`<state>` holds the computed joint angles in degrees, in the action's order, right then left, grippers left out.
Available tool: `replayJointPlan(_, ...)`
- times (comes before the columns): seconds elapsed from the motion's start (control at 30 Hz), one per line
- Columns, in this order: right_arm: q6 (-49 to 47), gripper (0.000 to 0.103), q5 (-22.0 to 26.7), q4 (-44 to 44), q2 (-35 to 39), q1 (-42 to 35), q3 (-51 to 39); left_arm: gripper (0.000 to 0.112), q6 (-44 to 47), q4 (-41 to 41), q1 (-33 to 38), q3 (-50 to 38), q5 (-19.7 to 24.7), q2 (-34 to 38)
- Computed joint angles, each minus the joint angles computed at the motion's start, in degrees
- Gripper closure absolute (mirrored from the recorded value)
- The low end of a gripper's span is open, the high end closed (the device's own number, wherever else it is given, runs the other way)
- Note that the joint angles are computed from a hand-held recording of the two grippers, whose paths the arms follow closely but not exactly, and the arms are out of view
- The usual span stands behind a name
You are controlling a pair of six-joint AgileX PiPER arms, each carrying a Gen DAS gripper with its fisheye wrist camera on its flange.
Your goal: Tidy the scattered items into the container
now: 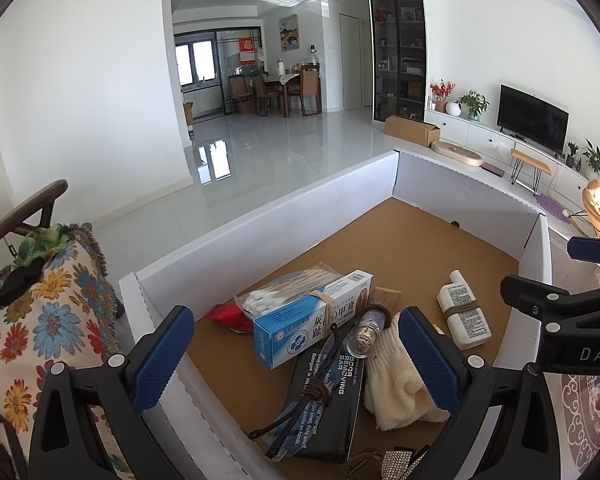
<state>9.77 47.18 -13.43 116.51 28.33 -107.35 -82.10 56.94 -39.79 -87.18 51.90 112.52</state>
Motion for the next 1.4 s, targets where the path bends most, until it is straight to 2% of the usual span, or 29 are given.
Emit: replayJointPlan(1.4, -0.1, 0.001, -0.4, 0.0, -0.4, 0.1, 0.0, 0.009, -0.5, 0.2, -0.4, -0.1, 0.9, 0.2)
